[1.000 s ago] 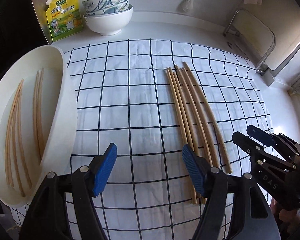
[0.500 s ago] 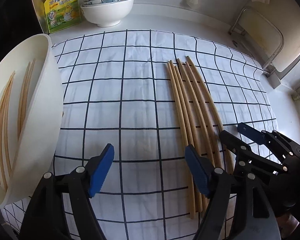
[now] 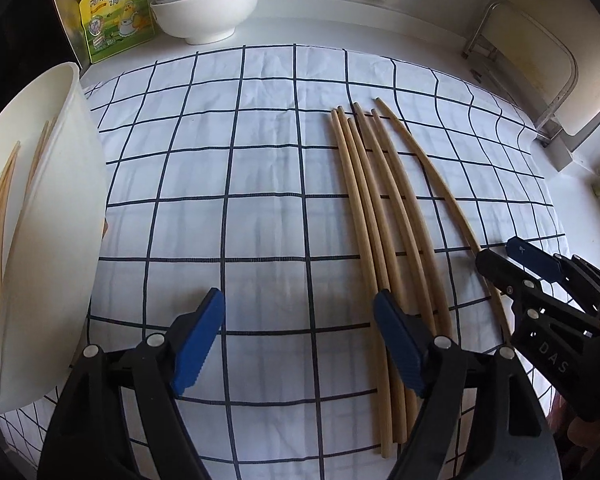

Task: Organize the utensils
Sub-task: 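Lower and close the right tool on a chopstick while the left tool grasps another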

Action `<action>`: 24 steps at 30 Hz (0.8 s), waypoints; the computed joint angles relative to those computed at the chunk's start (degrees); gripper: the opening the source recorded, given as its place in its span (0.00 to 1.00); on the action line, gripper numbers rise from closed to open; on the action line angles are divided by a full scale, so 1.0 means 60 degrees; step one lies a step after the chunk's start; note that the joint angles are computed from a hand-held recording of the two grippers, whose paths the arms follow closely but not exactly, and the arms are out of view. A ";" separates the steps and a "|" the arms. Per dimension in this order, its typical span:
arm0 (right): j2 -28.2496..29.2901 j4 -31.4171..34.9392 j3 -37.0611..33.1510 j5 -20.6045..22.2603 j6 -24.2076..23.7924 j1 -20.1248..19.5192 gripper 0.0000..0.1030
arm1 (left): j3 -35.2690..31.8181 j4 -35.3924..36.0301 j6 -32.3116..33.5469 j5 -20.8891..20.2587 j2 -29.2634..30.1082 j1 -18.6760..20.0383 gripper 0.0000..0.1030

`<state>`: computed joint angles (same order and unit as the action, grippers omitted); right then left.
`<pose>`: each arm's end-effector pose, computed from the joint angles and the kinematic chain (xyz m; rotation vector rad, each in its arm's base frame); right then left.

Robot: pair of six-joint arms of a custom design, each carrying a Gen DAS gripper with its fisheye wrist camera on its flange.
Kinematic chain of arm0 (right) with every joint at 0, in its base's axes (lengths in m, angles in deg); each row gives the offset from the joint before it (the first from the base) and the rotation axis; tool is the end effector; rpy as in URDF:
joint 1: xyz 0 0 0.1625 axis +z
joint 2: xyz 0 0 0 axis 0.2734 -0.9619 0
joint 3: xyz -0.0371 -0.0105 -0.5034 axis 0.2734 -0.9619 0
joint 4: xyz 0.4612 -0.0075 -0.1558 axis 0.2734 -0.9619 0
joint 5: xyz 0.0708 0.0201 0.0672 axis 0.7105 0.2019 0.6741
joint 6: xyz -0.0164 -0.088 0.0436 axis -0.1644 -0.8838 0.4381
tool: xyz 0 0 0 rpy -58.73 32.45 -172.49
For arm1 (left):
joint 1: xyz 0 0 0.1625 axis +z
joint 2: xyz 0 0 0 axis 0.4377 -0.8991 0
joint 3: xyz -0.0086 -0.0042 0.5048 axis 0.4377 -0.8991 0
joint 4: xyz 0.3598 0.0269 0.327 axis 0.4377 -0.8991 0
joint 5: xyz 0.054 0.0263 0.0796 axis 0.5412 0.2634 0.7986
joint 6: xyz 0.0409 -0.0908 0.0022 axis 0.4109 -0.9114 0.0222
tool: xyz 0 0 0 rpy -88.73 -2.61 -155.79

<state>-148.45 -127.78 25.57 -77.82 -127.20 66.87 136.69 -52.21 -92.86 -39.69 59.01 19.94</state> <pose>-0.0008 -0.7377 0.2926 0.7755 -2.4088 0.3051 -0.3720 -0.6821 -0.0832 -0.1423 2.3353 -0.6033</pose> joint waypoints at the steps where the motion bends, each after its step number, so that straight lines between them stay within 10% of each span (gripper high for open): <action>1: -0.0004 -0.0009 0.0008 0.0004 -0.0005 -0.0002 0.41 | -0.0026 0.0011 0.0022 0.0012 0.0019 0.0004 0.73; 24: 0.0277 -0.0658 0.0000 -0.0120 -0.0829 0.0088 0.45 | -0.0705 0.1886 -0.0973 0.0622 0.0118 0.0220 0.75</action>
<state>-146.79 -131.72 25.57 -78.54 -132.17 67.40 132.46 -40.89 -98.70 -35.96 59.72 21.26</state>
